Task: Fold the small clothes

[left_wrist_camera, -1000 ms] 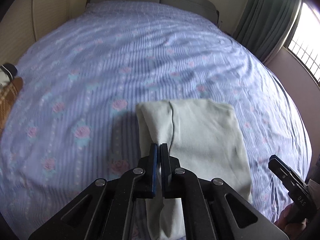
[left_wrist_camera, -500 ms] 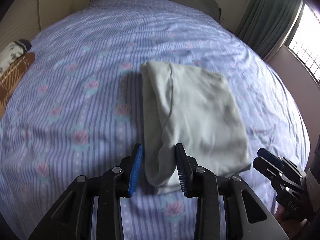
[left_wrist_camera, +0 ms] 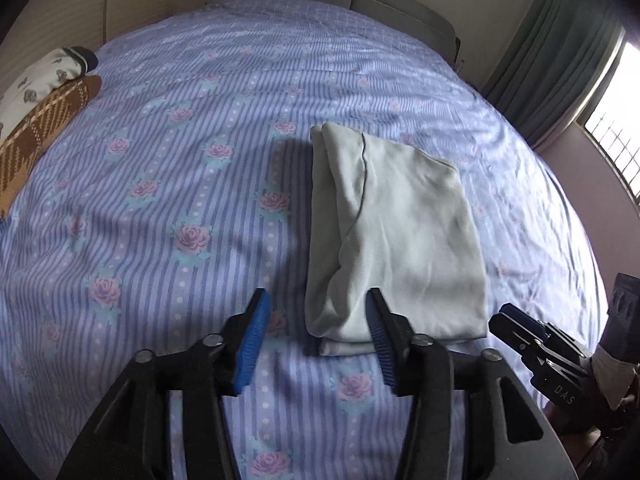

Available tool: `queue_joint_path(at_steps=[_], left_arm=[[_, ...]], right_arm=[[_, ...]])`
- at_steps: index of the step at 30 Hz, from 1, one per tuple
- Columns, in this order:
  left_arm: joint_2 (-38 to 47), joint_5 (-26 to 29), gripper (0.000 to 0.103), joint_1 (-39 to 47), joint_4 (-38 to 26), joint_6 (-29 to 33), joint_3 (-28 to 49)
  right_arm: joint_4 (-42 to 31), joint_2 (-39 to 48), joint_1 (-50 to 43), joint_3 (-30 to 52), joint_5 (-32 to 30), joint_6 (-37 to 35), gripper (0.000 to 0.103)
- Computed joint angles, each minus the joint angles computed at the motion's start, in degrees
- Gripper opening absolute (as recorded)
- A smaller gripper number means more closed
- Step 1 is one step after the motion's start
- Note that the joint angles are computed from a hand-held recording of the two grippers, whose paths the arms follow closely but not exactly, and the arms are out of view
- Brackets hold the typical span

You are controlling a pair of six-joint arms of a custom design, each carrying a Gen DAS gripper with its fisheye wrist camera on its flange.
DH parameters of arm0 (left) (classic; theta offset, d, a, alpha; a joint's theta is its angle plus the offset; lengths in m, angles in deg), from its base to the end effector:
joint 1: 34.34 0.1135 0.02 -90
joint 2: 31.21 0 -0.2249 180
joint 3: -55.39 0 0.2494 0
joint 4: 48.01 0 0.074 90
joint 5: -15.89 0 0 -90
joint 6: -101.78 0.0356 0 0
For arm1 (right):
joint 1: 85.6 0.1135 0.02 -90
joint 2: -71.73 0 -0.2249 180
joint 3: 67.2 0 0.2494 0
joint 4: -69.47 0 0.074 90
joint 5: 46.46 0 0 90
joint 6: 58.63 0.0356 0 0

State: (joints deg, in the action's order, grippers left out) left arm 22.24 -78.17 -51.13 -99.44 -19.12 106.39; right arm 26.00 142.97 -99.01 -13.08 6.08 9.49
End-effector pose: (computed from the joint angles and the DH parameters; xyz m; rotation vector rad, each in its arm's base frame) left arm 0.1920 -0.0553 0.1950 -0.3392 2.5032 -0.2511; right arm 0.2348 -0.0337 0.1640 -0.3908 2.3814 0.5855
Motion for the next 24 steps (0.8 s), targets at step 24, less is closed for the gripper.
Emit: queue_joint_path(at_steps=[24], left_arm=[[3.06, 4.34, 0.047, -3.40, 10.99, -23.99, -6.26]], right_arm=[[-24.12, 48.47, 3.72, 52.35, -11.11, 0.67, 0.053]])
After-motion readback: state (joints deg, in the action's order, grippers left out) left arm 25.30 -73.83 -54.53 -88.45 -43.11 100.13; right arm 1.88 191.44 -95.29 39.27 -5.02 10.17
